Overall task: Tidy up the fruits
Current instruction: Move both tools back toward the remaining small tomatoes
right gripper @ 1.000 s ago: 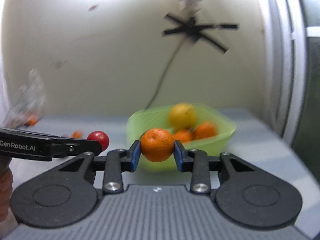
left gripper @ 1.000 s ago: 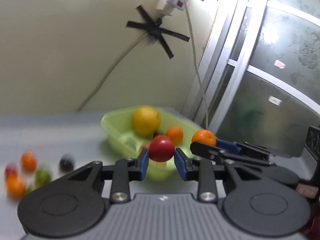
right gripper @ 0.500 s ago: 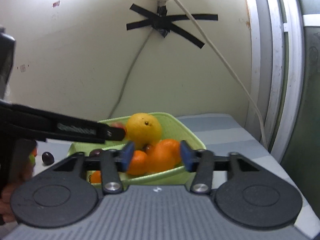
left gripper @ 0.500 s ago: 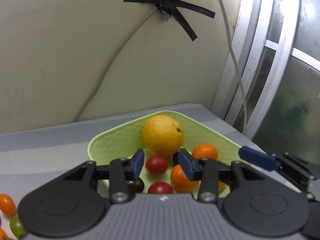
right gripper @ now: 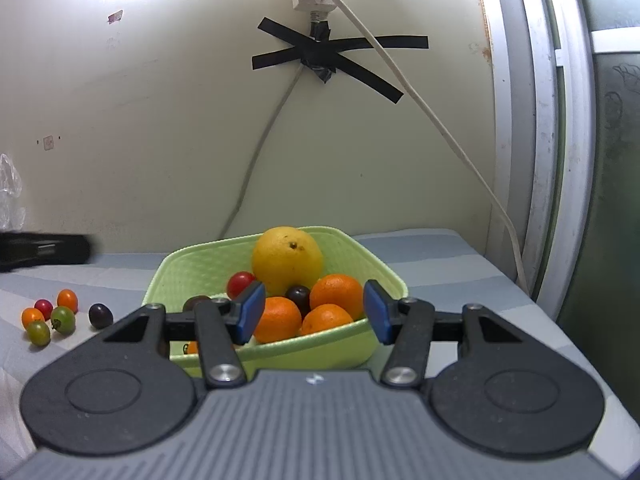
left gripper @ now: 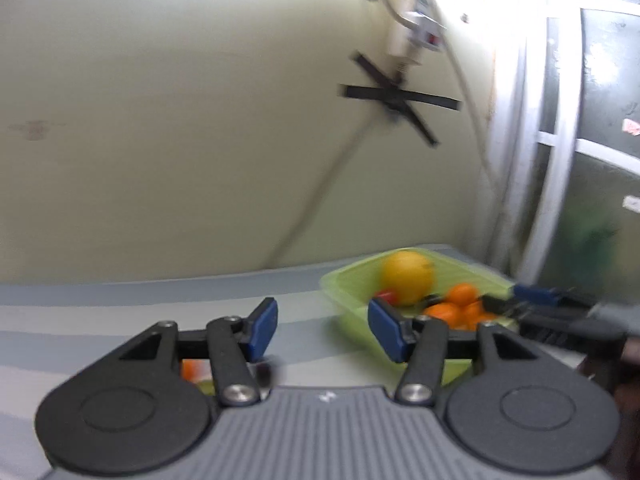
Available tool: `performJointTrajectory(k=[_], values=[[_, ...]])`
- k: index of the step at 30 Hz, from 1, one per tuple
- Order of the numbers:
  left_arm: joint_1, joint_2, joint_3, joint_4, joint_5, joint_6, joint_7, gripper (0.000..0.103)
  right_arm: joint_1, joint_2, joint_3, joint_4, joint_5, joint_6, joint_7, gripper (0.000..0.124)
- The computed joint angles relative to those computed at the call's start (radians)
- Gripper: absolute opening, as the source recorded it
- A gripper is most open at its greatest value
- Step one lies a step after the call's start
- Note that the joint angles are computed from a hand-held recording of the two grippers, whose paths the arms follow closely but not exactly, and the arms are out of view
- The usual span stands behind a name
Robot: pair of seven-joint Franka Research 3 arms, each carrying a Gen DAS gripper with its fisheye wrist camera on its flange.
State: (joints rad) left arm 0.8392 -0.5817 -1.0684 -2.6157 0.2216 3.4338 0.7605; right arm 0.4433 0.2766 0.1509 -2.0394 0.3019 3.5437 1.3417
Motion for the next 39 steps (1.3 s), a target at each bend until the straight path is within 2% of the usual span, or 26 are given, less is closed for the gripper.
performJointTrajectory(k=[3, 5, 8, 11, 12, 13, 15, 18, 20, 21, 24, 25, 28, 30, 35, 37, 39], values=[[-0.102, -0.085, 0.113, -0.108, -0.009, -0.056, -0.023, 0.057, 0.005, 0.0, -0.001, -0.007, 0.004, 0.016, -0.006, 0.057], [-0.152, -0.127, 0.178, -0.164, -0.003, -0.12, -0.054, 0.057, -0.028, -0.007, 0.028, -0.024, -0.038, 0.033, 0.038, 0.057], [-0.189, -0.182, 0.231, -0.237, 0.0, -0.199, -0.118, 0.057, -0.048, -0.02, 0.045, -0.056, -0.082, 0.086, 0.092, 0.057], [-0.188, -0.216, 0.243, -0.287, 0.019, -0.218, -0.169, 0.056, -0.084, -0.042, 0.072, -0.099, -0.174, 0.138, 0.198, 0.057], [-0.205, -0.209, 0.268, -0.298, 0.026, -0.219, -0.181, 0.055, -0.099, -0.051, 0.08, -0.116, -0.221, 0.153, 0.241, 0.057], [-0.222, -0.195, 0.304, -0.312, 0.023, -0.183, -0.184, 0.054, -0.111, -0.061, 0.087, -0.132, -0.271, 0.158, 0.286, 0.057], [-0.194, -0.203, 0.292, -0.314, 0.047, -0.153, -0.22, 0.055, -0.137, -0.083, 0.099, -0.158, -0.383, 0.147, 0.381, 0.056], [-0.19, -0.182, 0.297, -0.307, 0.081, -0.124, -0.224, 0.054, -0.163, -0.109, 0.115, -0.181, -0.568, 0.121, 0.514, 0.055], [-0.181, -0.202, 0.278, -0.323, 0.09, -0.094, -0.225, 0.054, -0.19, -0.108, 0.139, -0.159, -0.729, 0.07, 0.625, 0.054], [-0.173, -0.213, 0.264, -0.33, 0.089, -0.076, -0.223, 0.054, -0.236, -0.097, 0.181, -0.131, -0.84, 0.033, 0.711, 0.05], [-0.147, -0.268, 0.2, -0.353, 0.059, -0.03, -0.233, 0.054, -0.47, -0.001, 0.433, 0.007, -1.227, -0.11, 1.005, 0.042], [-0.135, -0.28, 0.183, -0.358, 0.05, -0.011, -0.231, 0.055, -0.534, 0.042, 0.521, 0.046, -1.296, -0.163, 1.04, 0.041], [-0.121, -0.292, 0.16, -0.363, 0.028, 0.027, -0.211, 0.055, -0.649, 0.203, 0.748, 0.153, -1.263, -0.336, 0.944, 0.037], [-0.122, -0.287, 0.157, -0.367, 0.012, 0.046, -0.193, 0.055, -0.651, 0.3, 0.815, 0.226, -1.194, -0.413, 0.887, 0.037], [-0.123, -0.267, 0.15, -0.382, -0.045, 0.103, -0.15, 0.055, -0.555, 0.443, 0.843, 0.396, -1.06, -0.54, 0.807, 0.039], [-0.13, -0.25, 0.156, -0.384, -0.065, 0.114, -0.127, 0.055, -0.505, 0.433, 0.802, 0.418, -1.04, -0.561, 0.81, 0.039], [-0.138, -0.239, 0.159, -0.386, -0.089, 0.121, -0.107, 0.055, -0.463, 0.435, 0.775, 0.447, -1.014, -0.619, 0.791, 0.037]])
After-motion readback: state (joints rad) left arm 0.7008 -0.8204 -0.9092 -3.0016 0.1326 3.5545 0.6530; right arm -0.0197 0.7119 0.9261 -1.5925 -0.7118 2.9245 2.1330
